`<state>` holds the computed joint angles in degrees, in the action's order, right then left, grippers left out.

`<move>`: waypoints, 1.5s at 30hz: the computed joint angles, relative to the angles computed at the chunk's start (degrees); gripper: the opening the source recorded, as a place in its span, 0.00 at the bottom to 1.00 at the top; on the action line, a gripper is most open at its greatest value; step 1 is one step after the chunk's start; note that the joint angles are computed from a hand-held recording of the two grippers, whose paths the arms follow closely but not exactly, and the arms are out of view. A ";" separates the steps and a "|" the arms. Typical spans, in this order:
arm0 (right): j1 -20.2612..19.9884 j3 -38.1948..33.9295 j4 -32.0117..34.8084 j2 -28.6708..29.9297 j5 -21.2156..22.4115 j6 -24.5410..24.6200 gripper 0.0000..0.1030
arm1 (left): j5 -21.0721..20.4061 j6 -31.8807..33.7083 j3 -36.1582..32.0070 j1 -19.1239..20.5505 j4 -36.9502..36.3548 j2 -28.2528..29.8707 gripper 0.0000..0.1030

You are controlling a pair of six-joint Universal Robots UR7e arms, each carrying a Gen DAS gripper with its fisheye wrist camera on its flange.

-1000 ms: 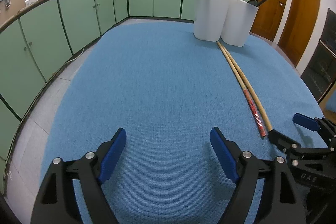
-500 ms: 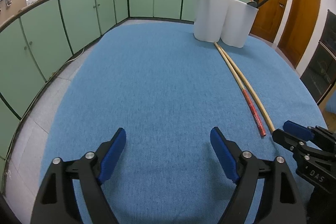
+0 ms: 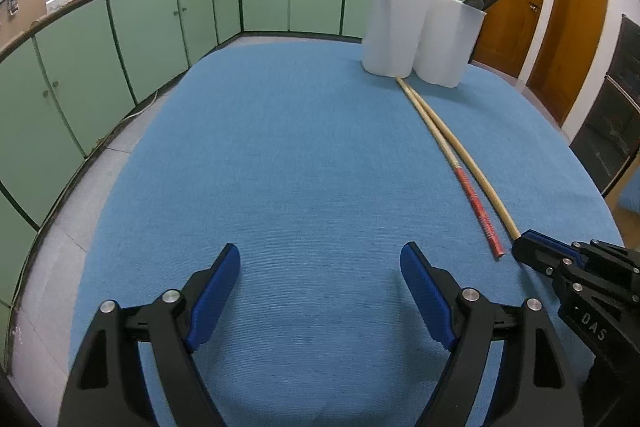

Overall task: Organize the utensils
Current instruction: 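Grasp a plain wooden chopstick with the right tool, then grasp the red-patterned chopstick with the left tool while the right tool holds its own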

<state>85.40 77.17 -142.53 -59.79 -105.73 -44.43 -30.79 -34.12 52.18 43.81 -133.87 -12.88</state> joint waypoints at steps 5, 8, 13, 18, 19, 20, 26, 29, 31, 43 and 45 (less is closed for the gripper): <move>-1.40 0.07 -0.28 -1.42 0.02 0.68 0.06 | -1.85 1.47 -2.81 -0.56 -0.62 2.08 0.78; -2.25 0.38 -1.10 -2.36 -0.02 0.64 0.06 | -3.50 2.76 -5.11 -0.88 -1.03 3.65 0.78; -3.51 -0.70 -1.51 -2.57 -0.07 1.39 0.06 | -5.28 4.08 -10.68 -1.23 1.12 7.04 0.78; -4.15 -2.30 -0.90 -2.08 0.49 1.73 0.06 | -6.35 4.05 -17.87 -1.23 5.71 11.05 0.76; -4.23 -2.46 -0.68 -2.03 0.61 1.83 0.06 | -6.49 3.71 -19.00 -1.20 6.69 11.62 0.74; -4.31 -2.77 -0.23 -1.92 0.74 2.02 0.06 | -6.09 3.33 -20.49 -1.22 7.86 12.43 0.73; -4.35 -3.05 0.32 -1.74 1.03 2.10 0.06 | -4.16 2.59 -26.93 -1.43 13.27 15.70 0.49; -4.33 -2.89 0.32 -1.84 1.08 2.12 0.07 | -3.29 2.34 -28.31 -1.69 14.70 16.55 0.43; -4.34 -2.87 0.39 -1.86 1.26 2.29 0.07 | -3.30 2.68 -28.26 -1.70 14.21 16.63 0.36; -4.72 -2.82 0.71 -2.06 2.09 2.42 0.06 | -2.85 2.50 -29.06 -1.89 14.69 17.29 0.06; -4.80 -2.72 0.74 -2.24 2.45 2.54 0.06 | -2.98 2.47 -28.09 -1.96 13.91 16.84 0.05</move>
<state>80.60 74.45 -141.80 -62.03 -103.28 -41.89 -33.76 -31.65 24.09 41.84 -119.97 3.96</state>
